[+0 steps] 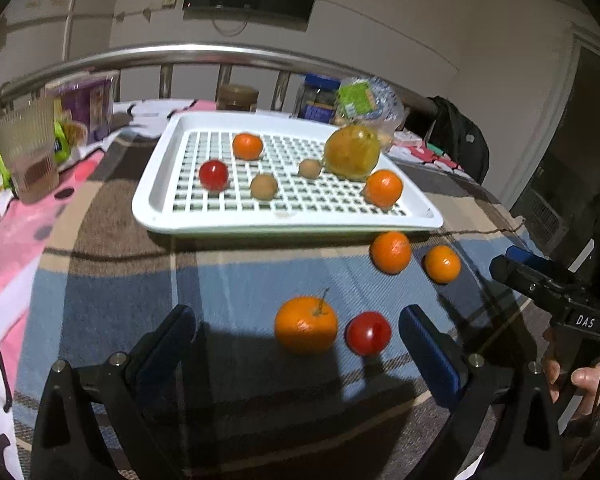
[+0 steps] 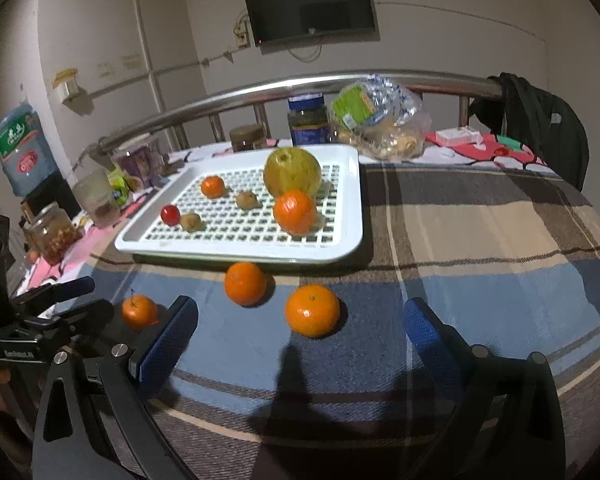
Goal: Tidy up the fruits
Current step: 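Withdraw both grippers from the tray toward the remaining fruits, then grasp a mandarin with the right gripper while the left gripper grasps a stemmed mandarin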
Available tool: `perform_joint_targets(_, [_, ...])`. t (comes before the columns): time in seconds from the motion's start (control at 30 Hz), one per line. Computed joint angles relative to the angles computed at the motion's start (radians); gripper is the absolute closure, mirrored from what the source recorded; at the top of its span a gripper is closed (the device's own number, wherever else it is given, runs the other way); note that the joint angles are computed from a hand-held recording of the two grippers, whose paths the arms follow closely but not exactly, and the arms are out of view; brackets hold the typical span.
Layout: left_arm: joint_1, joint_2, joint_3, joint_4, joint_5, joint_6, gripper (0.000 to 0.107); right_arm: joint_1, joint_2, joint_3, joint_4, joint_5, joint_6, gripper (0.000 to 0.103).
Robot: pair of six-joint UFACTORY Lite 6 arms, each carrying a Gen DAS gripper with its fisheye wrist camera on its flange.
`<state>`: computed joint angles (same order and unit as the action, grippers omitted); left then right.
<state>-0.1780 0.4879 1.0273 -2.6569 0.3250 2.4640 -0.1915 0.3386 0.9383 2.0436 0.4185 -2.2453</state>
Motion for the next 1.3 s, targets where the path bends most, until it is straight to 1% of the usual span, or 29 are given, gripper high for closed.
perform_joint_targets(0.1, [0.002,0.023,0.021,0.075,-0.019,-0.067,0.013,0.005,0.045,0.029,-0.044,-0.02,0.036,0.0])
perform_joint_targets(0.17, [-0.001,0.033,0.028,0.117,-0.023,-0.097,0.017,0.008,0.071,0.046,-0.066,-0.028,0.054,0.002])
perform_joint_targets(0.23, [-0.002,0.05,0.047,0.18,-0.029,-0.158,0.025,0.014,0.112,0.084,-0.113,-0.049,0.105,0.009])
perform_joint_targets(0.27, [-0.001,0.061,0.062,0.227,-0.033,-0.205,0.027,0.018,0.134,0.108,-0.152,-0.061,0.149,0.011])
perform_joint_targets(0.33, [0.001,0.079,0.085,0.296,-0.039,-0.277,0.034,0.03,0.166,0.15,-0.22,-0.084,0.224,0.021])
perform_joint_targets(0.4, [0.002,0.092,0.103,0.33,-0.041,-0.316,0.036,0.048,0.188,0.181,-0.27,-0.102,0.277,0.024])
perform_joint_targets(0.47, [0.002,0.109,0.129,0.381,-0.048,-0.367,0.043,0.066,0.202,0.201,-0.277,-0.122,0.287,0.026])
perform_joint_targets(0.5, [0.003,0.12,0.144,0.428,-0.048,-0.414,0.05,0.076,0.209,0.212,-0.283,-0.133,0.295,0.03])
perform_joint_targets(0.53, [0.006,0.133,0.16,0.485,-0.043,-0.474,0.056,0.083,0.218,0.225,-0.304,-0.14,0.317,0.037])
perform_joint_targets(0.63, [0.013,0.156,0.185,0.556,-0.036,-0.557,0.065,0.091,0.248,0.258,-0.341,-0.151,0.369,0.045])
perform_joint_targets(0.7, [0.019,0.166,0.187,0.57,-0.023,-0.567,0.065,0.091,0.266,0.277,-0.372,-0.159,0.415,0.049])
perform_joint_targets(0.77, [0.014,0.163,0.182,0.534,-0.028,-0.531,0.065,0.087,0.281,0.288,-0.399,-0.159,0.445,0.053])
perform_joint_targets(0.83, [0.009,0.16,0.182,0.523,-0.035,-0.522,0.065,0.088,0.29,0.295,-0.388,-0.171,0.437,0.063])
perform_joint_targets(0.97, [0.011,0.143,0.166,0.511,-0.032,-0.504,0.066,0.079,0.287,0.29,-0.382,-0.159,0.434,0.063])
perform_joint_targets(1.07, [0.014,0.107,0.131,0.455,-0.02,-0.445,0.066,0.068,0.275,0.274,-0.369,-0.143,0.425,0.064])
perform_joint_targets(1.3, [0.024,0.011,0.058,0.368,0.003,-0.352,0.066,0.011,0.189,0.196,-0.395,-0.031,0.463,0.064])
